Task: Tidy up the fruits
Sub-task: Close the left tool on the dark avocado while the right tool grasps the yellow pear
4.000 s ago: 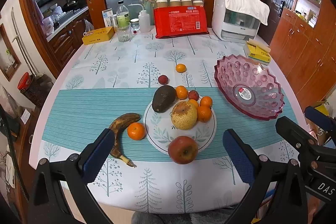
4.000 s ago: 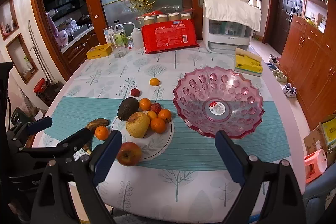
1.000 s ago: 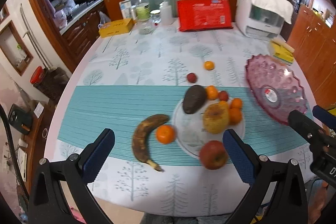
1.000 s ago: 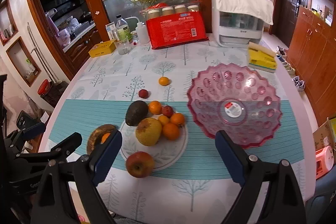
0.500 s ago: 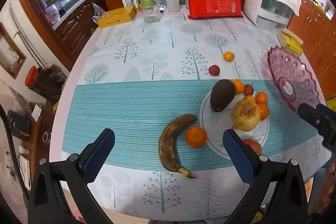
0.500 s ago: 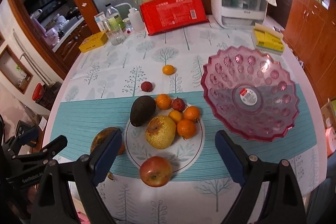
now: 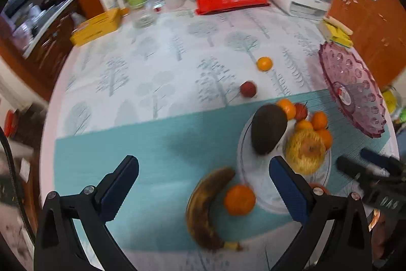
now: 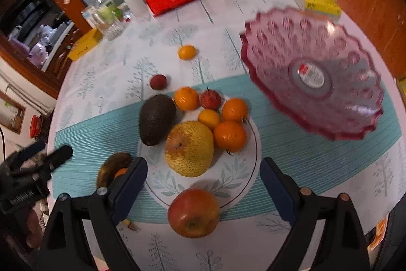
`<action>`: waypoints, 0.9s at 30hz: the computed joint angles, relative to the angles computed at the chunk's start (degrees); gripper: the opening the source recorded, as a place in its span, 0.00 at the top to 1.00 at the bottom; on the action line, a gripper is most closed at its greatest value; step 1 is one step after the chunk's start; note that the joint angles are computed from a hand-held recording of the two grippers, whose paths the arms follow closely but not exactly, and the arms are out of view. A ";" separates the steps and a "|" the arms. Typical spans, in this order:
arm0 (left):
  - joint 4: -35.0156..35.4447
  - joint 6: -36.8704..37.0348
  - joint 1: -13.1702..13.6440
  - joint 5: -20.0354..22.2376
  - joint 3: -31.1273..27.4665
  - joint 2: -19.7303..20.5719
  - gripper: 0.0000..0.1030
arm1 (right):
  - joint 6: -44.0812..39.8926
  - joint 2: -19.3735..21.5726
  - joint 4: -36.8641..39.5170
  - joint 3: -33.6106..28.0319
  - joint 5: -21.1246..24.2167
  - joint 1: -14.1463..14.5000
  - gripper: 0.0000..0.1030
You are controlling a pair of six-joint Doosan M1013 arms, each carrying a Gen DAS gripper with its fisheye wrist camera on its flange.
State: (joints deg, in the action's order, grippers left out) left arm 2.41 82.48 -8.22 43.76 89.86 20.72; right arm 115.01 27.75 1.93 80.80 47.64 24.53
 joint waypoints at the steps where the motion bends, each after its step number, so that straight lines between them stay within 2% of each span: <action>1: -1.61 2.33 0.10 -1.50 -0.29 0.67 0.01 | 0.14 0.39 0.62 -0.14 0.25 -0.08 0.12; 5: -5.00 7.39 -0.01 -3.90 -1.83 2.99 0.01 | 1.41 1.95 2.77 -0.63 1.18 -0.45 0.12; 11: -11.18 13.53 0.46 4.24 -7.47 8.08 0.01 | 0.86 3.46 7.62 -0.78 0.65 -1.20 0.15; 14: -12.73 15.48 0.41 5.10 -8.26 9.09 0.02 | -0.22 4.35 10.63 -1.15 0.99 -1.67 0.22; 19: -14.14 17.82 -0.22 6.48 -9.80 10.56 0.02 | -4.22 5.09 17.02 -0.95 -0.51 -2.35 0.24; 22: -14.12 17.99 -0.72 7.53 -10.82 11.50 0.02 | -8.00 5.63 22.24 -0.86 -1.09 -2.92 0.34; 23: -14.06 17.93 -0.86 7.86 -11.05 11.70 0.03 | -10.83 5.73 25.65 -0.57 -1.56 -3.24 0.42; 24: -14.03 17.88 -0.97 8.14 -11.25 11.91 0.03 | -11.85 5.75 26.55 -0.55 -1.56 -3.26 0.42; 27: -13.55 17.45 -1.30 9.00 -11.92 12.72 0.07 | -9.98 5.65 20.78 -1.33 -1.41 -2.15 0.43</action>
